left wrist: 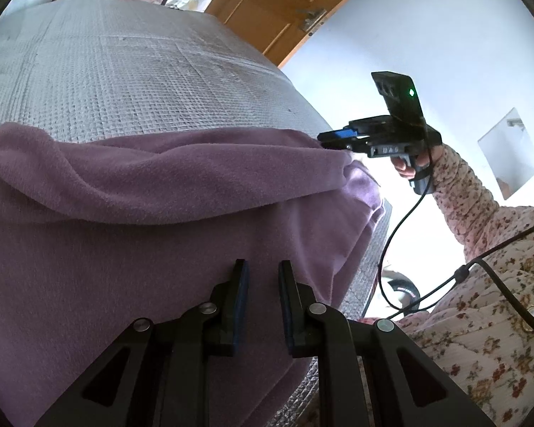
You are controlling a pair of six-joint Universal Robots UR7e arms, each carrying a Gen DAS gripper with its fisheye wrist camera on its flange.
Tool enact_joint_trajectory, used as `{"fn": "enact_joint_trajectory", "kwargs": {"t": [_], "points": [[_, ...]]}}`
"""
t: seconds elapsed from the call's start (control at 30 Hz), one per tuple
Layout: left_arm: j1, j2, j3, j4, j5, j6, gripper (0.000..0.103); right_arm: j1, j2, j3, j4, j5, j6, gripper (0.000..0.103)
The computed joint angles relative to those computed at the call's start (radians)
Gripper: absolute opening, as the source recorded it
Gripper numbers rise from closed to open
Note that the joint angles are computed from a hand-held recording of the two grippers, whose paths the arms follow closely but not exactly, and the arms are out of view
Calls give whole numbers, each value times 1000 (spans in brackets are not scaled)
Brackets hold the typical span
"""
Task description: Fold clothes
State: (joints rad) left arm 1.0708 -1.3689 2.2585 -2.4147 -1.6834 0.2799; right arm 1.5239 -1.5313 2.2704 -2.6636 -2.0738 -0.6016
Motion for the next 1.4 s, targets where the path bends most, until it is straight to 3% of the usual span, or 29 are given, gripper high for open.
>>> {"fn": "enact_joint_trajectory", "kwargs": {"t": [0.03,0.07,0.1,0.3,0.4,0.47,0.53,0.7,0.8,0.87,0.97,1.07,1.2,1.27,1.33,1.4], "points": [[1,0,-2,2,0,0,18,4,2,3,-5,-10,-6,24],[2,1,-3,4,0,2,18,5,2,4,-13,-14,-8,10],[3,2,-5,5,1,4,18,6,3,4,-20,-19,-10,6],[16,-5,-4,7,-4,12,17,-9,-2,3,-71,-15,2,5],[18,-10,-2,8,-3,14,17,-26,-16,0,-54,11,13,6],[18,-11,-2,9,-5,13,18,-32,-29,5,-63,11,18,14],[14,-15,1,10,-1,15,17,-27,-61,35,-116,-7,22,22],[5,-23,14,-6,10,15,18,-31,-182,148,-305,-24,74,22],[1,-28,20,-12,14,16,18,-105,-304,239,-429,28,148,24],[-2,-27,16,-5,15,16,18,-163,-366,299,-516,24,203,29],[-9,-27,12,2,20,11,18,-361,-591,390,-463,177,262,31],[-18,-29,17,-31,27,-8,18,-588,-779,408,-281,433,249,35],[0,-14,0,-76,21,-81,18,-769,-838,411,-192,629,234,35],[24,4,-20,-98,-3,-140,18,-821,-839,415,-166,713,246,35],[43,19,-35,-128,-9,-192,18,-810,-797,448,-235,726,277,35],[51,35,-53,-139,8,-232,18,-818,-779,473,-274,746,291,23]]}}
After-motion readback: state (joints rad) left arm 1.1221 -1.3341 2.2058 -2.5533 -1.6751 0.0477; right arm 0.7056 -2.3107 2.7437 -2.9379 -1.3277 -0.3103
